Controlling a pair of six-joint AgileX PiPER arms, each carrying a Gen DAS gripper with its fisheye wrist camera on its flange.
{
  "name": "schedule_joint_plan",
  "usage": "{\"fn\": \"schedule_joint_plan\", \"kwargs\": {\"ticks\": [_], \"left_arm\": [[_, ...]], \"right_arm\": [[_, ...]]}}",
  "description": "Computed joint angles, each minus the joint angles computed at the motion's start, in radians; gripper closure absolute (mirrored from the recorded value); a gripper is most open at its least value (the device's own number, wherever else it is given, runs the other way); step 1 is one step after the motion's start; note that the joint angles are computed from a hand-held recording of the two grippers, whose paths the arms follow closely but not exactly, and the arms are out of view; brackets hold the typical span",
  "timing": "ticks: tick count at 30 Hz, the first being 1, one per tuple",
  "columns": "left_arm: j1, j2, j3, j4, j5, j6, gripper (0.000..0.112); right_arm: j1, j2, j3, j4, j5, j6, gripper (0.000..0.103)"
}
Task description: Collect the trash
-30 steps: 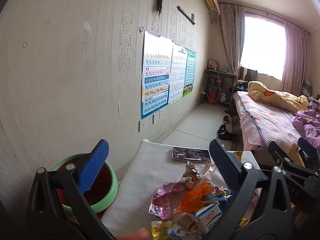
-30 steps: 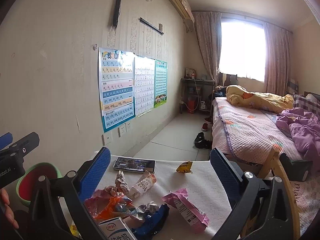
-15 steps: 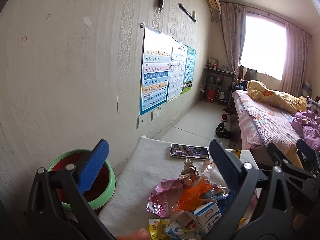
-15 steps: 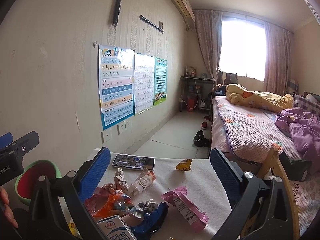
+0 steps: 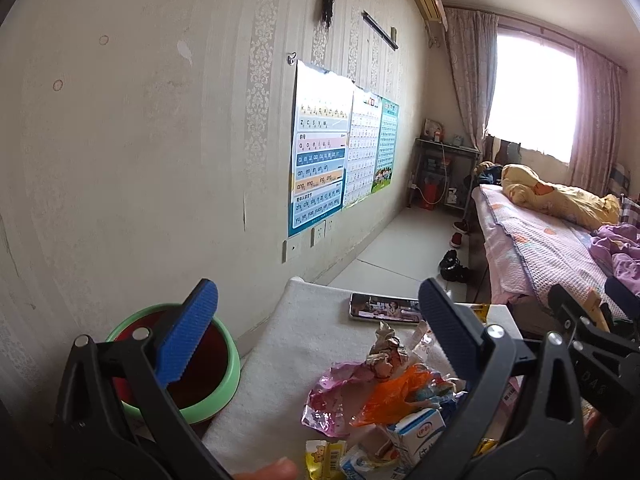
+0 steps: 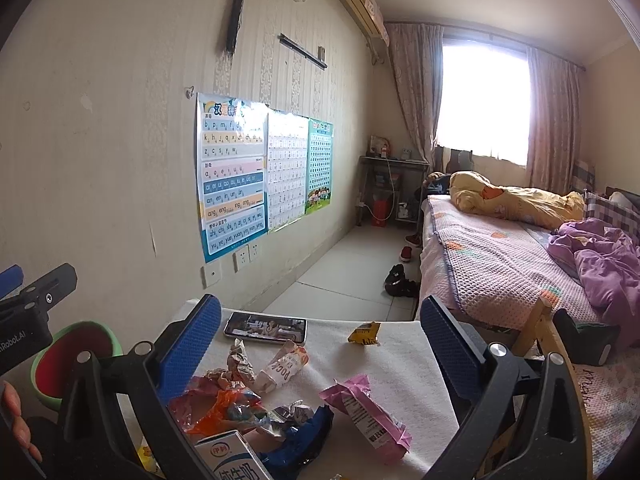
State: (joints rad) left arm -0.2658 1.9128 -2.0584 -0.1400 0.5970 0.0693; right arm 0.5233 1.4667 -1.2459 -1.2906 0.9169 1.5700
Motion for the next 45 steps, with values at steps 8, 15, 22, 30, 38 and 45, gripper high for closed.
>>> {"fn": "schedule_joint_plan", "kwargs": {"ticks": [8,15,22,30,38,45], "left_arm": [[0.0,-0.027,0.043,-0.016,-0.054,-0.001,0.013],[-0.005,-0.004,0.009,0.027,-0.019,-0.041,0.013],[0.016,0.037,-0.051,-0.013,0.045,-0.024,0.013],[0.047,0.06,-0.063,-0.097,0.125,0.09,0.014],[0.083,0.098,0.037,-0.096,0.211,0.193,0.017],[0.103,0.337,-0.288,-0.148,0.484,0.173,0.029]], "right_arm": [[-0.008,-0.003,0.004,0.007,0.003,0.008,0.007],[-0.015,0.005,-0.003,0.024,-0.004,-0.002,0.007],[-0.019,0.007,-0.007,0.03,-0.007,-0.01,0.007],[-0.092,0.008,0.005,0.21,-0.169,-0.187,0.007],[-0.172,0.089,0.072,0.722,-0.36,-0.616,0.007],[-0.212,0.188,0.057,1.073,-0.425,-0.937,0.019]]}}
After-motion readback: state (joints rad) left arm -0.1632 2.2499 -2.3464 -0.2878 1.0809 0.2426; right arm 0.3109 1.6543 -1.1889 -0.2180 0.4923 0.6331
